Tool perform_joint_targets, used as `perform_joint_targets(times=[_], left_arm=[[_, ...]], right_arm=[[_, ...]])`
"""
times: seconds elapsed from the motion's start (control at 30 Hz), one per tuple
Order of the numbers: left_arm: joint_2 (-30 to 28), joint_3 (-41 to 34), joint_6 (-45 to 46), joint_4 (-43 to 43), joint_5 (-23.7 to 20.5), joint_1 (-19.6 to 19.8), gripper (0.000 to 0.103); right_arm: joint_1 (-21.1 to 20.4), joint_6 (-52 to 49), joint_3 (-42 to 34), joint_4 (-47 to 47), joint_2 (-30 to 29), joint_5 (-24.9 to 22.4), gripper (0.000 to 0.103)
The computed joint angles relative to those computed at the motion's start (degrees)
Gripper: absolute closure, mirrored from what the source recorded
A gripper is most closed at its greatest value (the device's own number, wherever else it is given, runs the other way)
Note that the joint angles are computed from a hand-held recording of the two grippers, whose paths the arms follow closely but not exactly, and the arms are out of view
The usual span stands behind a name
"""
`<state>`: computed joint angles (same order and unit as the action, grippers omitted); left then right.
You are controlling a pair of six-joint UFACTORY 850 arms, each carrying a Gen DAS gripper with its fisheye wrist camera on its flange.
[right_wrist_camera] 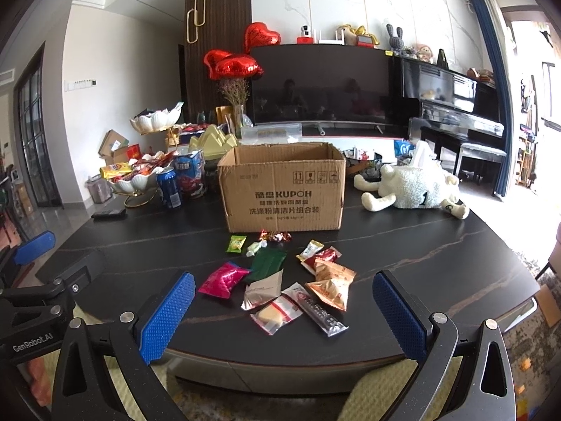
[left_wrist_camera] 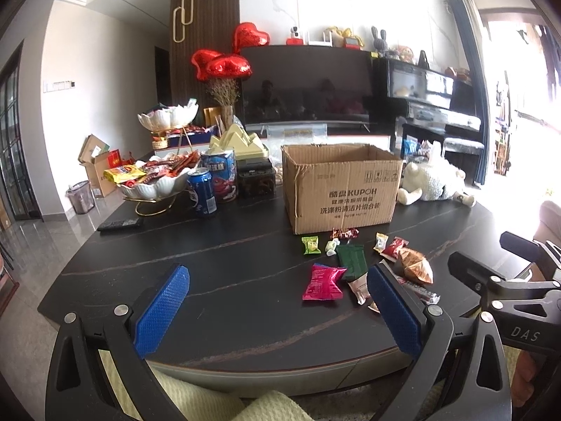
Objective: Organize snacks
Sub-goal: 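Grasp the pink packet with the left tool while the right tool grasps a beige packet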
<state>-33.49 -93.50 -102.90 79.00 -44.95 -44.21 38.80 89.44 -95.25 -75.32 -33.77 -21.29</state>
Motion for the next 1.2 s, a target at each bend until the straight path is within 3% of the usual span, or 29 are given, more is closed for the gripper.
perform_joint_targets(times=[0.23,0.6,0.73,0.93,1.2], left_arm=[[-4.5,-5.6,11.3,-9.1,7.3,3.6,0.009],[-12.3,-15.5,32.8,-29.0,16.5,8.5,0.028],[-15.7,-19.6,45.1,-41.6,19.3,10.0,0.038],[-21.0,-26.3,58.9,-56.3,18.4,11.5,0.046],[-26.0,-32.9,67.6,-66.3,16.5,12.7,0.051]], right_arm=[[-2.4,-23.6,-8.5,23.1,-6.9,3.1,0.007],[-5.4,-63.2,-24.8,64.8,-18.9,-1.9,0.029],[-6.0,-68.8,-27.7,71.3,-21.3,-4.1,0.037],[-7.1,-74.8,-33.2,80.2,-25.4,-8.2,0.047],[-7.5,-78.0,-38.9,84.1,-29.3,-12.1,0.056]])
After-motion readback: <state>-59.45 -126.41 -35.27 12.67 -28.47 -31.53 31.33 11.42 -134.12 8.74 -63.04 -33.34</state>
